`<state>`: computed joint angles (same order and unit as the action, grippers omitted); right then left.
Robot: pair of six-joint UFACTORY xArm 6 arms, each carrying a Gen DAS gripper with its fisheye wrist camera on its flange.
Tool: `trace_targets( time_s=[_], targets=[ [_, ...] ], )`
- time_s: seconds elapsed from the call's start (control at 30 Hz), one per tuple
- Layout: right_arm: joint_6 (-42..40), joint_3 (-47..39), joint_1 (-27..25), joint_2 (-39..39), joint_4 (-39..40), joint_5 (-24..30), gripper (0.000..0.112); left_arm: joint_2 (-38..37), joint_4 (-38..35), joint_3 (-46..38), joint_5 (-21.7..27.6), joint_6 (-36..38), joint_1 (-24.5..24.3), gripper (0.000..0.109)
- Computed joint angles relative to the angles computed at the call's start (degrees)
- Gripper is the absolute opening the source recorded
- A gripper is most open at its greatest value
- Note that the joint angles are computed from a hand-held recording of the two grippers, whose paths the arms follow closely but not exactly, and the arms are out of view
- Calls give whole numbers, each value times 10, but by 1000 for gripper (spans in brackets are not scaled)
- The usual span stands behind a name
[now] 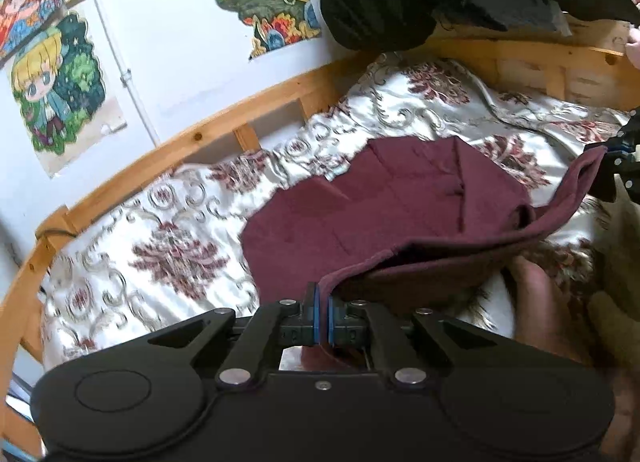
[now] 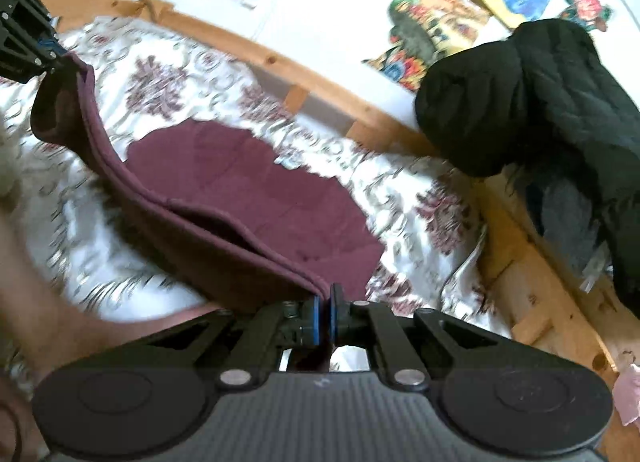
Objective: Fold small clothes
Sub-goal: 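Lift the hem with both grippers and fold it toward the collar, then lower the folded hem onto the sweater and open both grippers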
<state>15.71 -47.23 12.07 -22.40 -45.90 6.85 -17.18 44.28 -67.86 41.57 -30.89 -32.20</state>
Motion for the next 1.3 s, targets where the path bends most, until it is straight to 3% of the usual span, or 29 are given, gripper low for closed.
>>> trace_targets(
  time_s=[0.27,0.37,0.53,0.63,0.83,1.0,1.3],
  targets=[
    [351,-154,-33,131,-333,-22,6,125,12,-120,-51,27,56,3],
    [423,-230,-32,196,-411,-16,6,184,2,-178,-65,42,76,3],
    [452,-372,-21,325,-447,3,6,301,-9,-294,-81,78,108,3],
    [407,-482,-21,423,-410,3,6,382,-29,-380,-73,103,124,3],
    [206,-688,-23,609,-205,-8,6,525,-106,-545,-42,133,156,4],
    [38,-824,-5,724,-52,29,6,606,-184,-649,5,171,173,4],
    [-49,-995,12,851,18,92,7,639,-269,-676,10,188,191,5]
  ],
)
